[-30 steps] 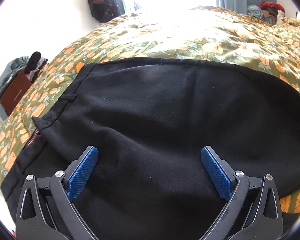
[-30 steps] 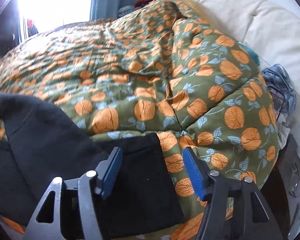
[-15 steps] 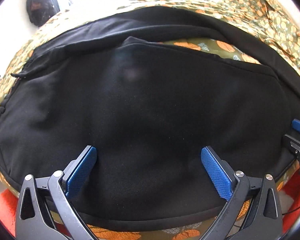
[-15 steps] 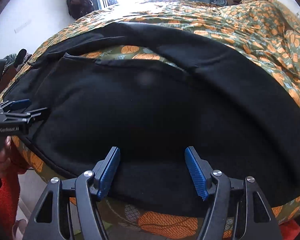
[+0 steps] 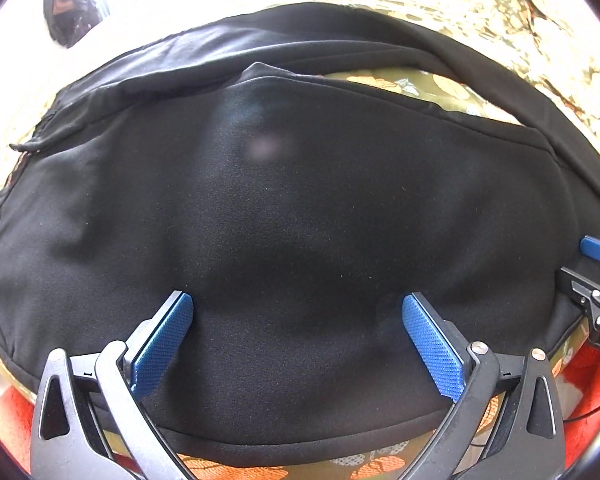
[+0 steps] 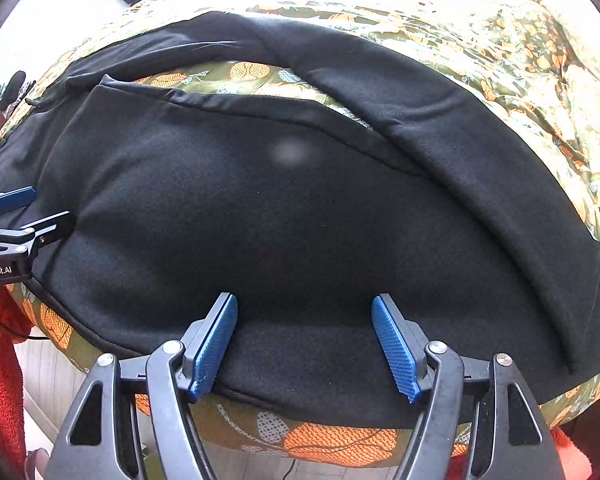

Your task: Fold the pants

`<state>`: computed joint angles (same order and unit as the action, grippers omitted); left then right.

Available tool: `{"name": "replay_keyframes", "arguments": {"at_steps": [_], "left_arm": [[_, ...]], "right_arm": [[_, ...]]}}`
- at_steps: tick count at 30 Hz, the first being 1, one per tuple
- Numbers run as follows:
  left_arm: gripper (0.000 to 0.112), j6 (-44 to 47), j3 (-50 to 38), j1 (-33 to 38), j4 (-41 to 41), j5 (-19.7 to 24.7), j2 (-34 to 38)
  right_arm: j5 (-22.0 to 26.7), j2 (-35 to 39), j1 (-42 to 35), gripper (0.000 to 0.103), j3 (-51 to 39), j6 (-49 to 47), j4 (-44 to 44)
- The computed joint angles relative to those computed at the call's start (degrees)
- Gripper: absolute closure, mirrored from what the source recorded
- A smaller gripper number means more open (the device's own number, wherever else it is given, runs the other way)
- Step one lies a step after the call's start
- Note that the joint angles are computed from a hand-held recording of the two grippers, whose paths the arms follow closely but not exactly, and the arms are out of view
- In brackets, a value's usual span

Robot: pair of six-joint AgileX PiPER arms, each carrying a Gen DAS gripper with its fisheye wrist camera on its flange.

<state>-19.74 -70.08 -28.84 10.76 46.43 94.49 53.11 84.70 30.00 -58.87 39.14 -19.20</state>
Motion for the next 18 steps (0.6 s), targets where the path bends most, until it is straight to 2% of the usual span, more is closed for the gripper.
{"name": "replay_keyframes", "arguments": {"at_steps": [7,8,9,12,13,16,18], "left_arm": [[0.010,-1.65,0.47,-1.00,1.43,-0.03,-0.25],[0.010,-1.95,0.49,-1.17,1.78,-0.03,-0.24],[0.010,-2.29,0.63,-1.40,2.06,-0.08,-0.31],[0.010,-2.99,1.66,-1.83,2.56,-0.41,-1.08],[0.010,-3.26,1.71,-1.96,2.77,-0.44,-1.08],[0.010,-6.11,1.73,-3.59,4.49,-0.53,-0.57],[0.010,-7.07,2.01,-4.03,5.33,-0.56,-0.67]], "right_arm": [[-0.37,-0.46,0.39,0.033,0.48,0.56,-0.37],[-1.06,-1.47,-0.88,0.033,0.76,-1.05,1.63],[-3.65,-3.85,-3.63,0.033,2.29,-4.40,5.91],[-18.87,-16.61,-14.52,0.034,14.41,-10.44,23.10],[-21.20,-20.71,-19.36,0.034,17.84,-12.39,28.83],[-22.63,-27.59,-36.54,0.034,24.07,-25.02,46.02],[-20.84,-29.62,-48.00,0.034,25.53,-31.97,53.53]]}}
